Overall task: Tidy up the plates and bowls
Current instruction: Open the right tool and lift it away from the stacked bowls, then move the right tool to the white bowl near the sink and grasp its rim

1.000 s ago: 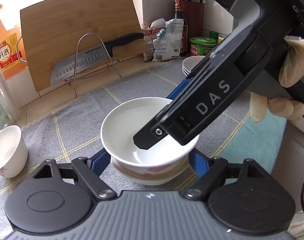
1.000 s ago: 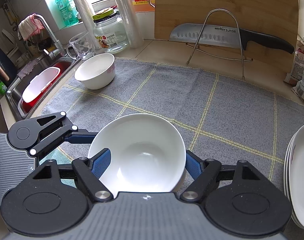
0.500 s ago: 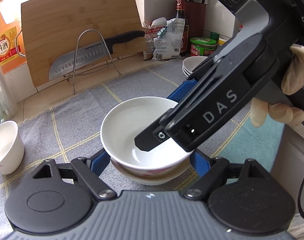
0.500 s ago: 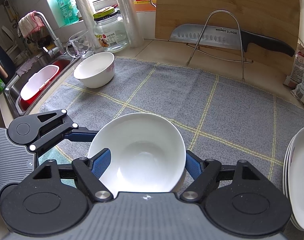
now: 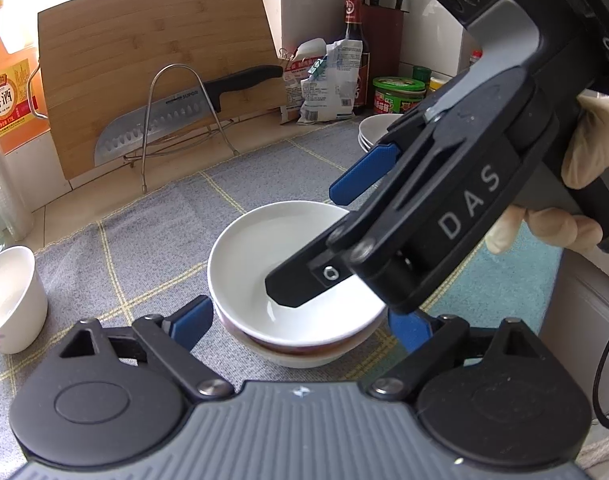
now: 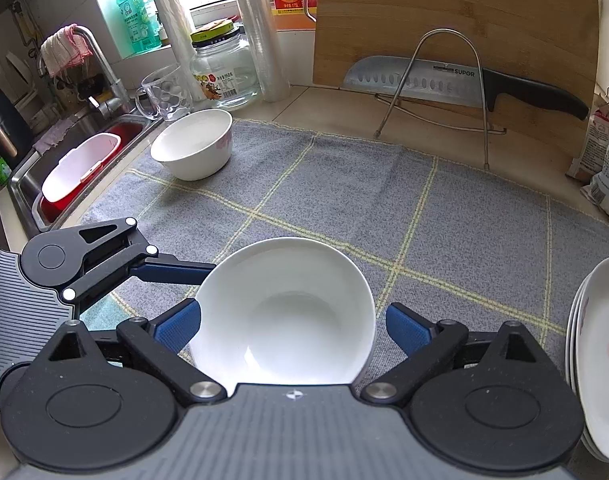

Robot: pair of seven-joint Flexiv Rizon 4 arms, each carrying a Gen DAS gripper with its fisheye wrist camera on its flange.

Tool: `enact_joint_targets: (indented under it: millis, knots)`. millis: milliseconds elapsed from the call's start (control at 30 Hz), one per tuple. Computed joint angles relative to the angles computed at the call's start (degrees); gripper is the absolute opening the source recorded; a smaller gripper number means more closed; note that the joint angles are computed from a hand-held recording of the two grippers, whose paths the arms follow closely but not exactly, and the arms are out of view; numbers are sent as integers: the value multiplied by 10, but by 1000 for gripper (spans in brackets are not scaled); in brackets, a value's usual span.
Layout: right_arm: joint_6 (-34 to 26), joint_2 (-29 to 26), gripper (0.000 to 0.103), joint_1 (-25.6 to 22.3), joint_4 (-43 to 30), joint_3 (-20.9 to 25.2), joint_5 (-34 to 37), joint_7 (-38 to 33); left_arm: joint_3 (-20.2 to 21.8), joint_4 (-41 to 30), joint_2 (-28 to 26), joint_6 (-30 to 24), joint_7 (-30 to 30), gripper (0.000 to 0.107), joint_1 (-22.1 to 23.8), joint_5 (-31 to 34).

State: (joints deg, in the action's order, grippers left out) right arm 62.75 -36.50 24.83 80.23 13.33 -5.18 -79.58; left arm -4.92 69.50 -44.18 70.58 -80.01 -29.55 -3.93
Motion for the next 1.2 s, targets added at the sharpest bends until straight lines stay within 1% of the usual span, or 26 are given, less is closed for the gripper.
enact_joint_targets:
  millis: [133,233,333,367,400,500,567,633,700,733,800,900,1033,1133,1200]
  knots:
    - [39,3,103,3,15,-4,-2,2,-2,12,7,10,-3,96,3,-3]
    - [89,8,103,13,38,-20,-19,15,-2,21,12,14,-6,96,6,-5]
    - [94,9,103,17,42,-26,-39,24,0,31,19,18,-11,96,7,-4]
    - [97,9,103,14,42,-22,-42,21,1,35,21,19,-12,96,8,-4]
    - [106,10,103,16,47,-24,-47,22,4,40,24,22,-16,96,7,-3]
    - [151,16,103,40,71,-61,-81,51,13,51,32,26,-28,96,6,3]
    - [181,15,103,45,79,-71,-97,64,19,61,40,28,-35,96,6,8]
    - [197,12,103,43,79,-70,-110,65,25,72,48,32,-43,96,6,14]
    - [200,11,103,57,77,-90,-130,80,33,86,58,36,-53,96,7,21]
    - [199,8,103,58,73,-89,-136,81,38,92,62,37,-59,96,7,25]
    - [187,0,103,44,56,-64,-138,67,48,106,73,38,-74,96,7,32]
    - [183,-12,103,41,33,-51,-138,57,64,122,87,37,-101,96,8,44]
    - [139,-34,103,40,-16,-29,-131,39,99,133,98,40,-149,96,3,77]
    - [109,-55,103,49,-59,-26,-130,19,127,129,98,42,-186,96,-2,108]
    - [75,-71,103,56,-95,-21,-127,0,141,125,94,47,-209,96,0,126]
